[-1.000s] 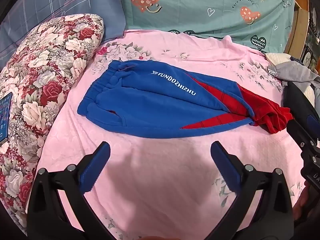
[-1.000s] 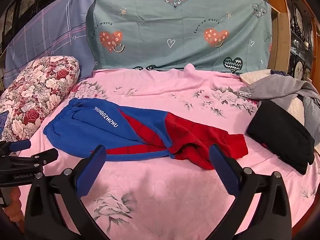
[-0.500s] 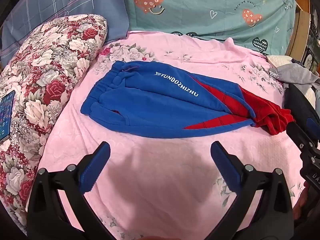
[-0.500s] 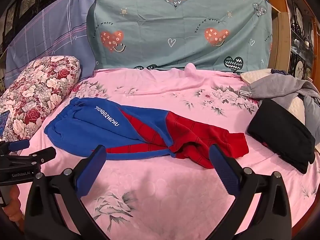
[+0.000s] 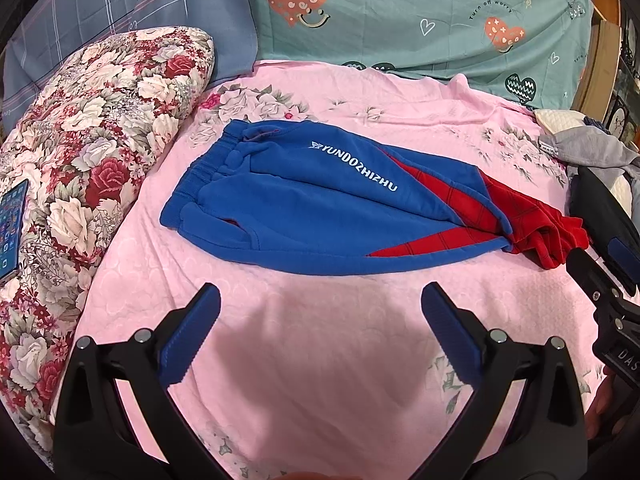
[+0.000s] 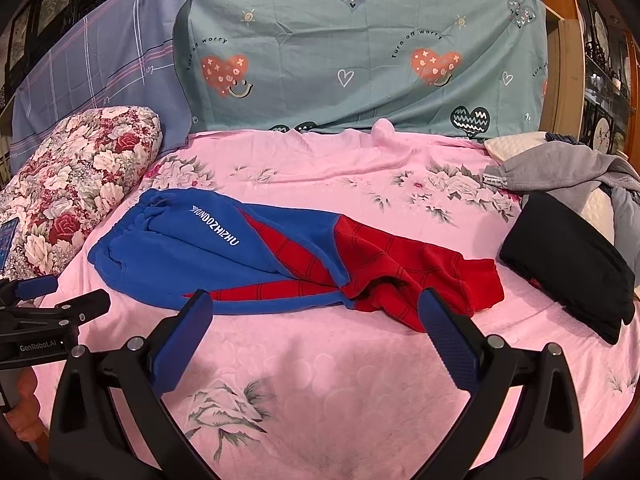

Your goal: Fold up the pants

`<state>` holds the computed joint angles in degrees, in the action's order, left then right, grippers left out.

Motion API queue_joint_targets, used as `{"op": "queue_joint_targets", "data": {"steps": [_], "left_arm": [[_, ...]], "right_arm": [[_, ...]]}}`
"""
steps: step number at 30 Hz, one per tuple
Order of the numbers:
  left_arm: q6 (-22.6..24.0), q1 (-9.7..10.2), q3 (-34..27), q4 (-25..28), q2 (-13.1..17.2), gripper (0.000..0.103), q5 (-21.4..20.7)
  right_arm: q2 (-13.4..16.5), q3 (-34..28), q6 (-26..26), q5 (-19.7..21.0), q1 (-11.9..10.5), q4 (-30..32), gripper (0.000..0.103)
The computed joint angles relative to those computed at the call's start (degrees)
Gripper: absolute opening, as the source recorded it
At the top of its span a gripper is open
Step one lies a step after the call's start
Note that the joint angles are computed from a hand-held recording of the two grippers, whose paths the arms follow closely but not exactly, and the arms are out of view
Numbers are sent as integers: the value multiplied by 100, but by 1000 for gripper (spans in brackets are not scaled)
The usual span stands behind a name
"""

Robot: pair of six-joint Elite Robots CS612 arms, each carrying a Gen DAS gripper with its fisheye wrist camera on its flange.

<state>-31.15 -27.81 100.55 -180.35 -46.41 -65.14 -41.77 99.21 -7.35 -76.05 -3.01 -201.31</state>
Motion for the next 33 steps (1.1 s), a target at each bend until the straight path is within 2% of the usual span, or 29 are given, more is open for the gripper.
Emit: {"op": "queue_joint_targets", "data": {"steps": [33], "left_arm": [[-1, 25, -3, -10, 31, 101, -42]], "right_arm": [[32, -18, -17, 5, 16, 64, 102]]}}
